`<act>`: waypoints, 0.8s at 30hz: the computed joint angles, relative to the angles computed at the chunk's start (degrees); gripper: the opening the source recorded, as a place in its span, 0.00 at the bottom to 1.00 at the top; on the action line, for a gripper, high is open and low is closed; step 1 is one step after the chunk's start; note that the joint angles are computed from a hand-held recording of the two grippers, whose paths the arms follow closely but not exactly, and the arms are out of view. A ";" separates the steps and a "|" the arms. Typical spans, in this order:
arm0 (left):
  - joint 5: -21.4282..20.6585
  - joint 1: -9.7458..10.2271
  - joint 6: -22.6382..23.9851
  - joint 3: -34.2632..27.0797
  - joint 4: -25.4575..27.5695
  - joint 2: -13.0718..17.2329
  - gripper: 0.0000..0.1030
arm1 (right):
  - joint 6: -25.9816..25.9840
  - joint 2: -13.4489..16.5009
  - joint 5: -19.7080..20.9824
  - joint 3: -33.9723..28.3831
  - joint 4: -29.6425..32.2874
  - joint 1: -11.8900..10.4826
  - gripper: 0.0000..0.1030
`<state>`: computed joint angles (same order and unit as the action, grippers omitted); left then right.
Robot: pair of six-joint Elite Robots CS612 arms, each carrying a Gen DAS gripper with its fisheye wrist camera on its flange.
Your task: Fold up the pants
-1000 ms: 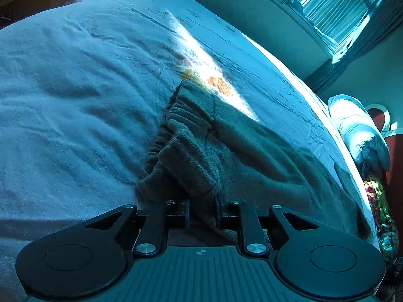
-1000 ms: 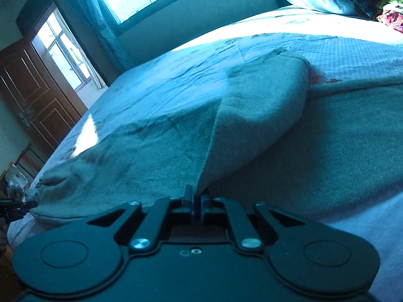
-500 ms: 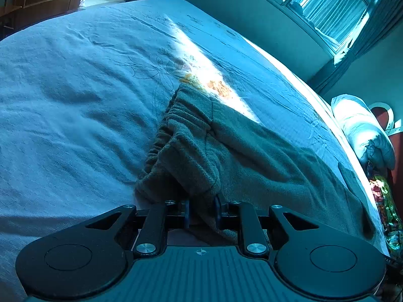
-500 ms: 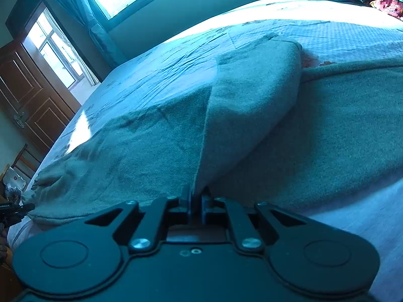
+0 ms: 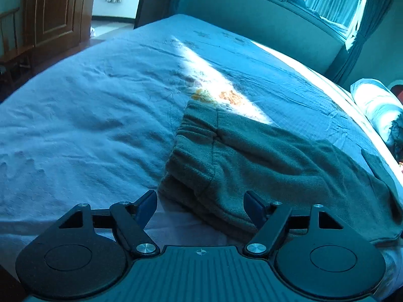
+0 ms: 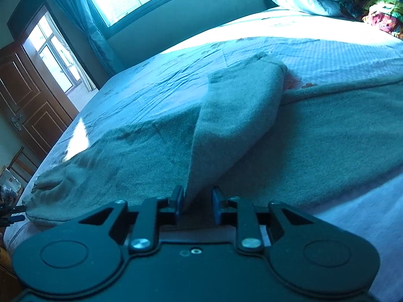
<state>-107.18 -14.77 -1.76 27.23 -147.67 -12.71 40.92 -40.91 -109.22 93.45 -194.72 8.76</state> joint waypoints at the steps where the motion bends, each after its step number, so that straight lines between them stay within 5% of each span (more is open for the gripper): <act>1: 1.26 -0.26 0.23 3.40 -3.26 -1.81 0.72 | -0.46 -0.40 -1.16 0.47 -0.28 0.04 0.16; 7: 9.44 -3.78 4.69 11.78 -12.68 -5.39 0.74 | -2.35 -0.83 -4.22 -0.03 -1.54 -0.22 0.16; 10: 9.94 -5.59 5.35 12.87 -14.50 -5.40 0.76 | -4.89 -0.24 -5.01 -1.72 -0.52 0.13 0.17; 12: 9.51 -6.38 6.54 12.69 -14.53 -5.05 0.80 | -7.20 0.24 -4.84 -2.70 -0.55 0.36 0.17; 15: 18.33 -8.60 12.92 12.86 -8.53 -5.01 0.81 | -9.84 0.94 -5.69 -4.24 0.39 0.62 0.17; 19: 18.03 -9.65 16.12 18.23 -17.73 -7.20 0.82 | -12.99 1.88 -6.85 -6.76 2.79 0.54 0.17; 24: 19.47 -10.36 11.14 15.51 -14.17 -5.98 0.86 | -18.31 3.91 -9.33 -12.36 12.47 0.13 0.26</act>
<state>-87.72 -25.13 9.38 42.75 -161.85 -18.69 22.61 -37.00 -118.54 81.09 -182.24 8.90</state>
